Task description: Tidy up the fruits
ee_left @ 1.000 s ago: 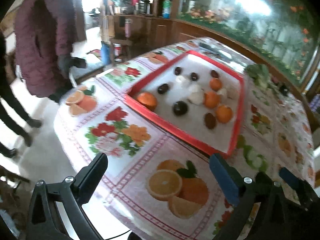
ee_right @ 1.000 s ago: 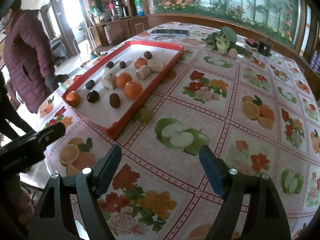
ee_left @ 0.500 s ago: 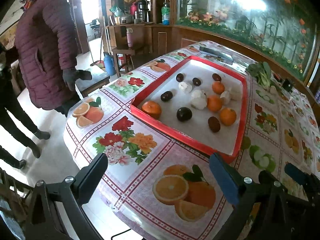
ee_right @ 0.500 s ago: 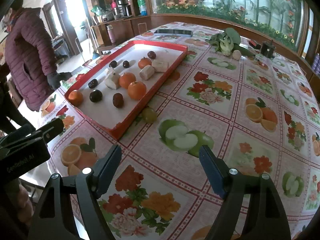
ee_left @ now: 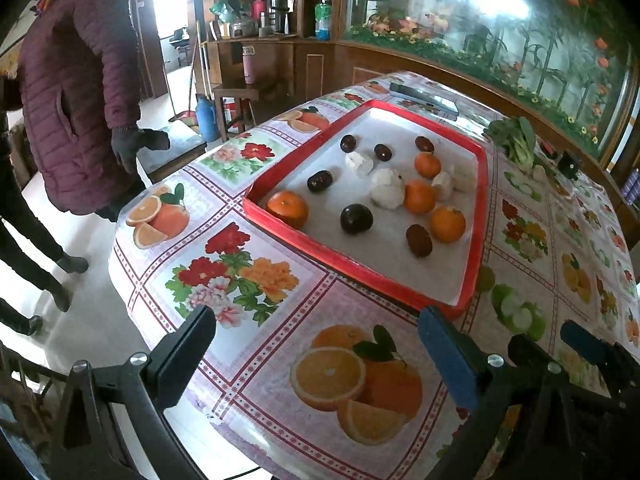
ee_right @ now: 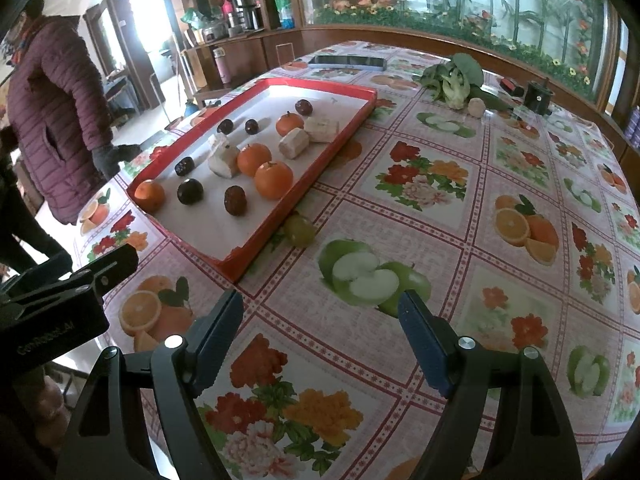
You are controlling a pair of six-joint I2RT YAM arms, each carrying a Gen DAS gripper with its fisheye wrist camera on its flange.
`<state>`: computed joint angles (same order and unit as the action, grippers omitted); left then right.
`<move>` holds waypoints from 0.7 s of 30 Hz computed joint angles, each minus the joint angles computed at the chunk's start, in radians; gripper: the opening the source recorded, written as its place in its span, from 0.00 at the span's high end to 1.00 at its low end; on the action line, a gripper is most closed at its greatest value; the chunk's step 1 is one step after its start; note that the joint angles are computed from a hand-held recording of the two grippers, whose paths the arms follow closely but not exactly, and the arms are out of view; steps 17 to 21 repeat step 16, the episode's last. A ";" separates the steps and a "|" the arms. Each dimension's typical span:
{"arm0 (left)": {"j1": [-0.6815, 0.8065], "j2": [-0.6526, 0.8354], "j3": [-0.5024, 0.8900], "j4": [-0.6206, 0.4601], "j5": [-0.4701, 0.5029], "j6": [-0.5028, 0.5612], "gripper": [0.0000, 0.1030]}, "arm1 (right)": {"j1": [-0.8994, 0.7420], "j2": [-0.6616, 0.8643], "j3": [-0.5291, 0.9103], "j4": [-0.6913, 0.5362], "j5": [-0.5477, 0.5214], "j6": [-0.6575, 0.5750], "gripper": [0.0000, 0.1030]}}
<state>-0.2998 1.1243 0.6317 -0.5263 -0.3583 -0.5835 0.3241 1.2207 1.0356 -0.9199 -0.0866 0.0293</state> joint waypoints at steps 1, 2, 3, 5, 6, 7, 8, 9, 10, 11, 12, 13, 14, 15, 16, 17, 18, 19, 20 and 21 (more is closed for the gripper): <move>0.002 0.002 0.000 0.000 0.006 0.001 0.01 | 0.000 0.002 0.000 0.001 0.000 0.000 0.23; 0.003 0.005 0.002 0.000 0.010 0.001 0.01 | -0.001 0.004 0.001 0.002 -0.002 0.000 0.23; 0.004 0.007 0.002 0.002 0.012 0.002 0.01 | -0.001 0.004 0.001 0.002 -0.002 0.000 0.23; 0.007 0.013 0.006 0.005 0.024 0.009 0.01 | -0.001 0.005 0.000 0.004 -0.002 0.000 0.23; 0.008 0.016 0.009 0.007 0.037 0.014 0.01 | -0.001 0.005 0.000 0.004 -0.002 0.000 0.23; 0.007 0.019 0.011 0.008 0.045 0.016 0.01 | -0.001 0.007 0.000 0.005 -0.002 0.000 0.23; 0.002 0.022 0.015 0.009 0.050 0.019 0.01 | -0.003 0.010 -0.001 0.008 -0.003 0.000 0.23; -0.006 0.025 0.018 0.009 0.048 0.018 0.01 | -0.003 0.012 -0.001 0.009 -0.004 0.000 0.23; -0.012 0.028 0.022 0.009 0.048 0.020 0.01 | -0.005 0.014 0.000 0.010 -0.005 -0.001 0.23; -0.019 0.031 0.026 0.010 0.051 0.026 0.00 | -0.005 0.014 0.000 0.010 -0.004 -0.001 0.23; -0.027 0.034 0.030 0.011 0.050 0.031 0.00 | -0.005 0.014 0.000 0.010 -0.004 -0.001 0.23; -0.034 0.037 0.035 0.010 0.045 0.033 0.00 | -0.004 0.015 0.000 0.011 0.001 -0.001 0.23; -0.043 0.041 0.041 0.010 0.038 0.037 0.00 | -0.007 0.016 -0.001 0.013 -0.001 -0.001 0.23; -0.048 0.046 0.047 0.010 0.036 0.040 0.00 | -0.012 0.016 -0.002 0.014 -0.003 -0.002 0.23; -0.053 0.051 0.052 0.010 0.038 0.043 0.00 | -0.017 0.016 -0.002 0.015 -0.005 -0.001 0.23; -0.053 0.051 0.052 0.010 0.038 0.043 0.00 | -0.017 0.016 -0.002 0.015 -0.005 -0.001 0.23; -0.053 0.051 0.052 0.010 0.038 0.043 0.00 | -0.017 0.016 -0.002 0.015 -0.005 -0.001 0.23; -0.053 0.051 0.052 0.010 0.038 0.043 0.00 | -0.017 0.016 -0.002 0.015 -0.005 -0.001 0.23; -0.053 0.051 0.052 0.010 0.038 0.043 0.00 | -0.017 0.016 -0.002 0.015 -0.005 -0.001 0.23; -0.053 0.051 0.052 0.010 0.038 0.043 0.00 | -0.017 0.016 -0.002 0.015 -0.005 -0.001 0.23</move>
